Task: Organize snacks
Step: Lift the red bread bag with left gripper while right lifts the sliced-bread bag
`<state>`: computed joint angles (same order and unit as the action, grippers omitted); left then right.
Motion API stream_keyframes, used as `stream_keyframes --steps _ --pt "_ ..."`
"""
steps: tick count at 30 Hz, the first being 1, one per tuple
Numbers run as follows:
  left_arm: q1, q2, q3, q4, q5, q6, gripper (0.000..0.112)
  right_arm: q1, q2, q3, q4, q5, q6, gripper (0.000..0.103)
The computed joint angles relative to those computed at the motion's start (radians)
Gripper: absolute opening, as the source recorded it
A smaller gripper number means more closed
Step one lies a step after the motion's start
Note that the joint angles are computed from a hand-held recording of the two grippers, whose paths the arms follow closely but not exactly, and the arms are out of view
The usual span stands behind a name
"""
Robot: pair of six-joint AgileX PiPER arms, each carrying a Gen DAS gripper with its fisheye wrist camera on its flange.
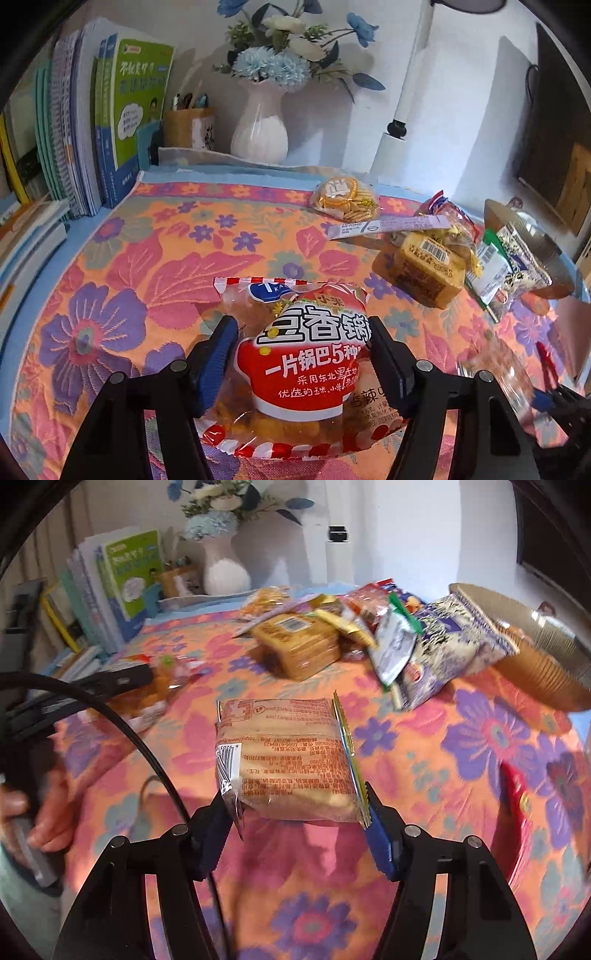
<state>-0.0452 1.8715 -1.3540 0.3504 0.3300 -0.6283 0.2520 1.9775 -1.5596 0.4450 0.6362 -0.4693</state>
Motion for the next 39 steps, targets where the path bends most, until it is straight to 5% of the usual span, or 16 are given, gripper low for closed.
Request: stream_keyframes --steps 13,18,30,39 --pt "-0.033 -0.093 -0.009 -0.081 0.028 0.140 0.059 -0.089 -0.089 0.038 0.239 0.138 -0.179 0.061" --pt "-0.105 -0.130 0.028 0.196 0.053 -0.090 0.059 -0.133 -0.046 -0.007 0.317 0.208 -0.210 0.061" --pt "-0.069 -0.135 0.013 -0.212 -0.026 0.272 0.059 -0.178 -0.035 -0.057 0.375 0.266 -0.218 0.060" --pt "-0.098 -0.112 -0.085 -0.234 0.009 0.317 0.059 -0.197 -0.079 -0.053 0.398 0.251 -0.227 0.060"
